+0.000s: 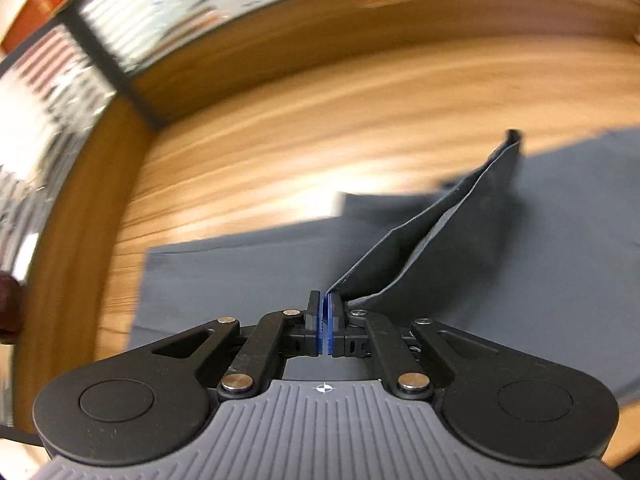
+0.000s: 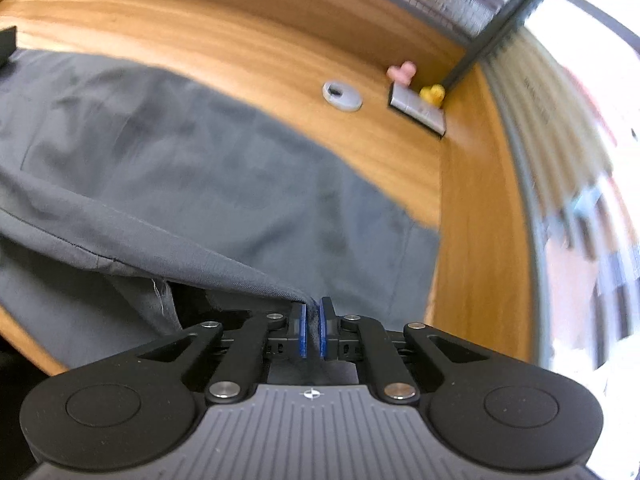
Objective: Fold clothes
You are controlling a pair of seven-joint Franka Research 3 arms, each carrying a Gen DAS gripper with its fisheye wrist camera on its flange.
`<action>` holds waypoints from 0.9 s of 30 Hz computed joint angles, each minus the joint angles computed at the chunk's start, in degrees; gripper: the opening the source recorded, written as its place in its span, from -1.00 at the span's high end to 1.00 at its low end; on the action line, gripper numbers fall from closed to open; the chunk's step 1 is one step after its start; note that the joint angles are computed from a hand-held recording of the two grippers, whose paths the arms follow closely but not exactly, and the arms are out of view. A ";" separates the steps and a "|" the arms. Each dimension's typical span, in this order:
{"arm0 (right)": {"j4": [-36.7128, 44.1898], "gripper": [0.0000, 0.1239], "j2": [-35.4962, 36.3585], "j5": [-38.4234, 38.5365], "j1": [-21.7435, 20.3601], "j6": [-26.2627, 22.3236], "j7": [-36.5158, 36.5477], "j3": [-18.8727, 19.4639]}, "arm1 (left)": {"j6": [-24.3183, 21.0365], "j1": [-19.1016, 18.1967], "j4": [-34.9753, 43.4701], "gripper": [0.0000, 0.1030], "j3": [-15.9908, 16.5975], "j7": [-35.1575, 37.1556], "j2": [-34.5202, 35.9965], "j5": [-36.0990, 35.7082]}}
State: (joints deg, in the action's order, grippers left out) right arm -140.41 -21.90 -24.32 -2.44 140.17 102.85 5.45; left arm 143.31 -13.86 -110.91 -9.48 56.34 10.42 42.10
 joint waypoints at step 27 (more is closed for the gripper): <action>50.11 0.94 39.90 -12.79 6.81 -11.28 -7.15 -12.36 | -15.17 2.99 42.84 0.99 6.97 19.02 25.14 -2.04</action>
State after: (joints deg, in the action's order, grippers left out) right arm -90.30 18.00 -37.11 4.37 128.89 95.70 -6.91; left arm 128.13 -10.87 -68.07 -2.51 75.36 35.57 40.06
